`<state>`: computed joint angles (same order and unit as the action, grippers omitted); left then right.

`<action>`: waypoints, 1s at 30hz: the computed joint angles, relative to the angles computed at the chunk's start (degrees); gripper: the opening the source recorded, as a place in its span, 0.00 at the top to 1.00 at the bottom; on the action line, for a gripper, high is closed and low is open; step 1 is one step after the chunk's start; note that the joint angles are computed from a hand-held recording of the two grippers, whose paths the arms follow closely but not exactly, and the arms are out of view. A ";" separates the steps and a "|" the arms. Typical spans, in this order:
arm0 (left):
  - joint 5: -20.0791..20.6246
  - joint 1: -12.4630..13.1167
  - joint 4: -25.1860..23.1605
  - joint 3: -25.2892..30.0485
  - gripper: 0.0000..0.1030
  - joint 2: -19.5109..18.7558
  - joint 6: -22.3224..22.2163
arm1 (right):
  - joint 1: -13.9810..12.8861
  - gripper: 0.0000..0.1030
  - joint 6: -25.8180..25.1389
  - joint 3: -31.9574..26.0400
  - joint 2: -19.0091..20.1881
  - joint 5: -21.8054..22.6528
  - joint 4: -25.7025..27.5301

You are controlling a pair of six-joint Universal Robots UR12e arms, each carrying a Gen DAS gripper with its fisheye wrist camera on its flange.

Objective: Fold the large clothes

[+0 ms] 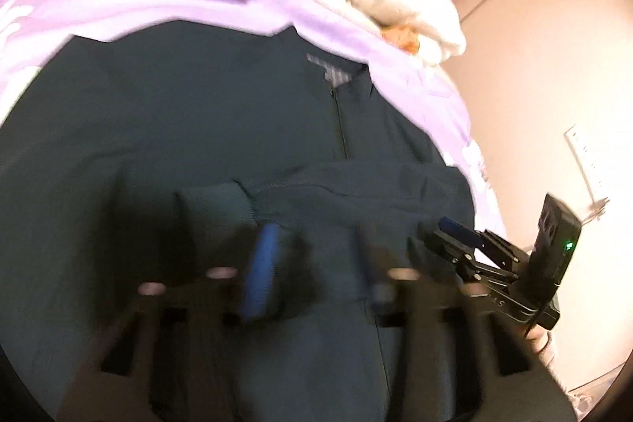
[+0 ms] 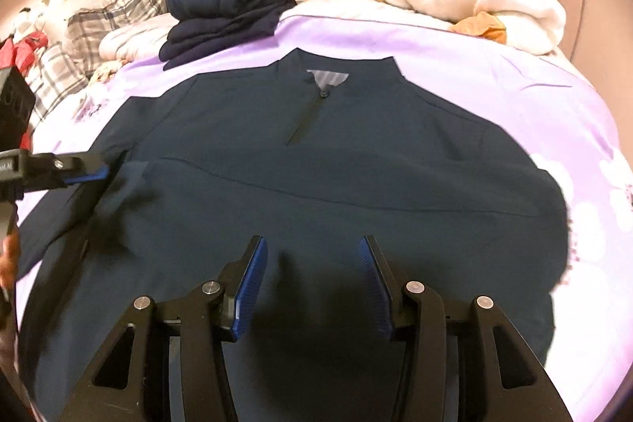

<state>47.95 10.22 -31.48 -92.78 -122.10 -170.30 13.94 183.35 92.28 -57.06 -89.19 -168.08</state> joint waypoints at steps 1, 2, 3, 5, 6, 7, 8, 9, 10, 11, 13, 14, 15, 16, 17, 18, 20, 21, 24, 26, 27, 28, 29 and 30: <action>1.34 -0.51 -0.99 0.54 0.92 -0.35 0.04 | 0.09 0.54 -0.12 -0.28 0.37 -0.11 0.44; 3.32 -0.89 -1.68 0.70 0.92 -0.61 0.16 | 0.23 0.54 -0.32 -0.52 0.75 -0.32 1.09; 4.70 -1.02 -2.54 0.70 0.93 -0.79 0.78 | 0.26 0.54 -0.52 -0.03 0.63 -0.37 1.48; 5.68 -0.95 -4.59 0.46 0.95 -1.07 2.17 | 0.35 0.54 -1.68 0.15 0.76 -0.45 3.90; 5.72 -0.90 -4.78 0.35 0.95 -1.26 2.89 | 0.40 0.54 -1.89 0.63 0.56 -0.62 4.15; 5.63 -0.76 -4.03 -0.17 0.95 -1.27 3.69 | 0.31 0.54 -2.56 1.57 0.27 -0.26 3.54; 5.34 -0.69 -3.88 -0.34 0.95 -1.25 3.93 | 0.21 0.54 -3.35 2.19 0.02 0.11 2.86; 4.95 -0.60 -4.21 -0.16 0.95 -1.38 3.87 | 0.08 0.54 -3.84 2.62 -0.23 0.43 2.59; 4.84 -0.61 -4.63 0.08 0.96 -1.49 3.66 | -0.24 0.54 -3.57 2.97 -0.69 0.95 2.87; 4.82 -0.65 -5.17 0.45 0.96 -1.67 3.53 | -0.56 0.54 -2.77 3.15 -0.92 1.46 2.63; 4.82 -0.80 -5.35 1.01 0.96 -2.11 3.10 | -1.42 0.54 0.15 3.93 -1.18 1.36 -1.09; 4.66 -0.76 -5.36 0.95 0.96 -2.08 2.86 | -1.81 0.54 2.33 4.09 -1.24 0.95 -2.10; 4.51 -0.68 -5.34 0.84 0.96 -2.02 2.59 | -2.31 0.54 4.29 4.54 -1.40 0.69 -2.84; 4.38 -0.65 -5.37 0.90 0.96 -2.07 2.01 | -2.58 0.54 5.00 4.79 -1.44 -0.67 -2.72; 4.20 -0.61 -5.48 0.80 0.97 -1.97 1.56 | -2.45 0.54 5.22 4.58 -1.28 -2.99 -1.61; 4.14 -0.62 -5.71 0.77 0.97 -1.84 1.15 | -2.51 0.54 5.30 4.42 -1.16 -5.14 0.65; 4.57 -0.45 -5.82 0.32 0.97 -1.31 -0.16 | -3.04 0.54 4.65 5.36 -1.10 -3.95 -0.82; 4.62 -0.41 -5.66 0.17 0.95 -1.06 -1.18 | -3.21 0.54 4.86 5.69 -1.31 -3.53 -1.22; 4.53 0.11 -3.03 -1.66 0.69 0.65 -4.31 | -3.45 0.54 9.03 6.67 -3.00 -2.64 0.09; 4.67 1.13 1.25 -4.51 0.40 2.65 -7.03 | -3.66 0.54 9.90 8.61 -4.59 -0.76 -2.88; 3.94 2.08 4.91 -6.67 0.32 3.93 -8.94 | -3.38 0.51 9.91 10.12 -5.70 -0.73 -4.48; 3.64 2.96 7.21 -8.47 0.31 5.12 -10.27 | -3.16 0.48 9.72 11.78 -6.88 -0.57 -6.30; 3.24 3.73 8.36 -9.85 0.31 6.13 -11.17 | -2.96 0.48 9.71 13.38 -7.87 0.07 -8.29; 2.31 4.75 9.80 -11.57 0.31 7.26 -12.34 | -2.84 0.46 9.88 15.27 -8.98 1.39 -10.46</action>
